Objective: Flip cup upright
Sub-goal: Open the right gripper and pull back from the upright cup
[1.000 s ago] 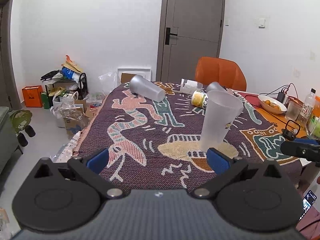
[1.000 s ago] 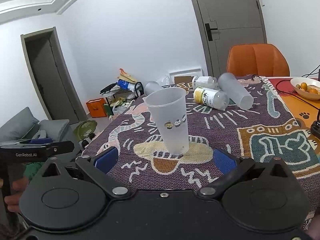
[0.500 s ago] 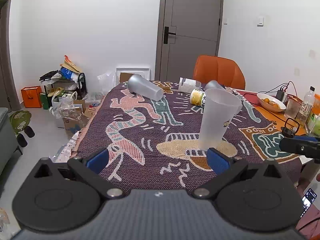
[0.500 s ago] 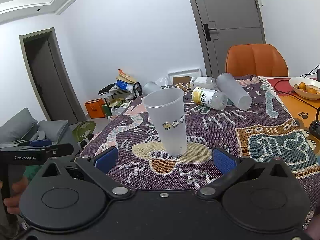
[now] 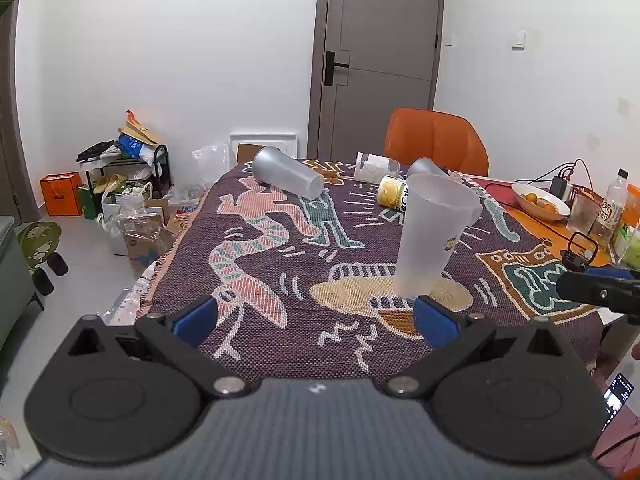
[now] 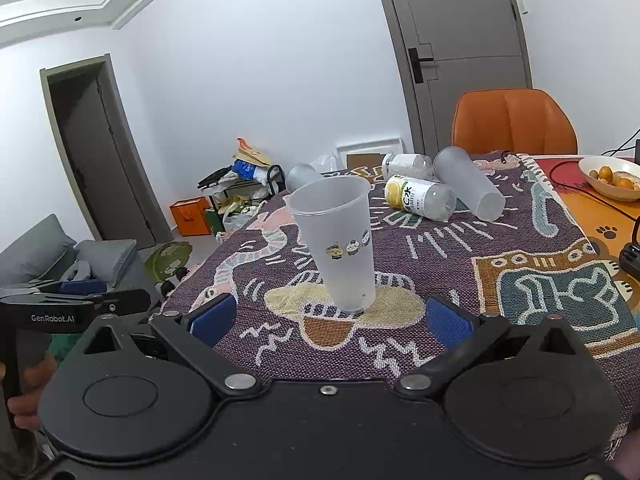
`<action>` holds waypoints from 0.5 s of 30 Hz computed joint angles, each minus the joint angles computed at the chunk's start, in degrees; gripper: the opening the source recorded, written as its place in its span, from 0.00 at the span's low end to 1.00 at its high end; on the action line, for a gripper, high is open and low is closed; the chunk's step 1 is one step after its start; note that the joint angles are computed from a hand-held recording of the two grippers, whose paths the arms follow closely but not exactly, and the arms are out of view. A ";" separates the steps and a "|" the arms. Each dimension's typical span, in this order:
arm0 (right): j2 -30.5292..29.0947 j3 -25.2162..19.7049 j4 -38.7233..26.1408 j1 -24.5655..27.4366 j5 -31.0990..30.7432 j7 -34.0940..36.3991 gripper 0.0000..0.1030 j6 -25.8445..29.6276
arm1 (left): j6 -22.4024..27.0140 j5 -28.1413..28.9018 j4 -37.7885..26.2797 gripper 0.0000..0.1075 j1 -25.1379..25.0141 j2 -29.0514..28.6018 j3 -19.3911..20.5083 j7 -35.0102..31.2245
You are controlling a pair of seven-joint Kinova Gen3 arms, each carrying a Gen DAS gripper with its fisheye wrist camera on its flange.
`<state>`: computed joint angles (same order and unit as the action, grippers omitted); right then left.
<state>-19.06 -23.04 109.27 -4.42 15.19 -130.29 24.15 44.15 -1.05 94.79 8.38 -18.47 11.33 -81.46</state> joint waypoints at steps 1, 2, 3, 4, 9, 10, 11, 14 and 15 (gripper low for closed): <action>-0.02 -0.04 0.01 0.03 0.05 -0.05 1.00 0.06 | 0.01 0.00 -0.03 0.96 0.03 0.01 -0.02 0.00; -0.01 0.06 0.00 -0.09 0.00 0.01 1.00 0.08 | -0.05 0.01 0.08 0.96 0.09 -0.01 -0.04 -0.06; 0.06 0.17 -0.07 -0.20 -0.04 0.09 1.00 0.14 | -0.02 -0.01 0.13 0.96 0.10 -0.01 -0.03 -0.07; 0.08 0.27 -0.12 -0.29 -0.07 0.16 1.00 0.17 | -0.04 -0.05 0.27 0.96 0.09 -0.06 0.07 0.03; 0.14 0.31 -0.22 -0.41 0.00 0.17 1.00 0.42 | 0.06 0.65 0.44 0.96 0.56 0.10 -0.48 -0.40; 0.14 0.32 -0.22 -0.42 0.02 0.16 1.00 0.42 | 0.04 0.74 0.48 0.96 0.59 0.08 -0.55 -0.46; 0.13 0.29 -0.20 -0.39 0.05 0.09 1.00 0.40 | 0.01 0.87 0.59 0.96 0.64 0.03 -0.62 -0.51; 0.28 0.37 -0.11 -0.51 0.04 0.12 1.00 0.18 | -0.08 1.05 0.29 0.96 0.68 0.37 -0.64 -0.70; 0.34 0.38 0.01 -0.48 0.01 -0.01 1.00 -0.04 | -0.41 0.60 0.40 0.96 0.31 0.36 -0.12 -0.18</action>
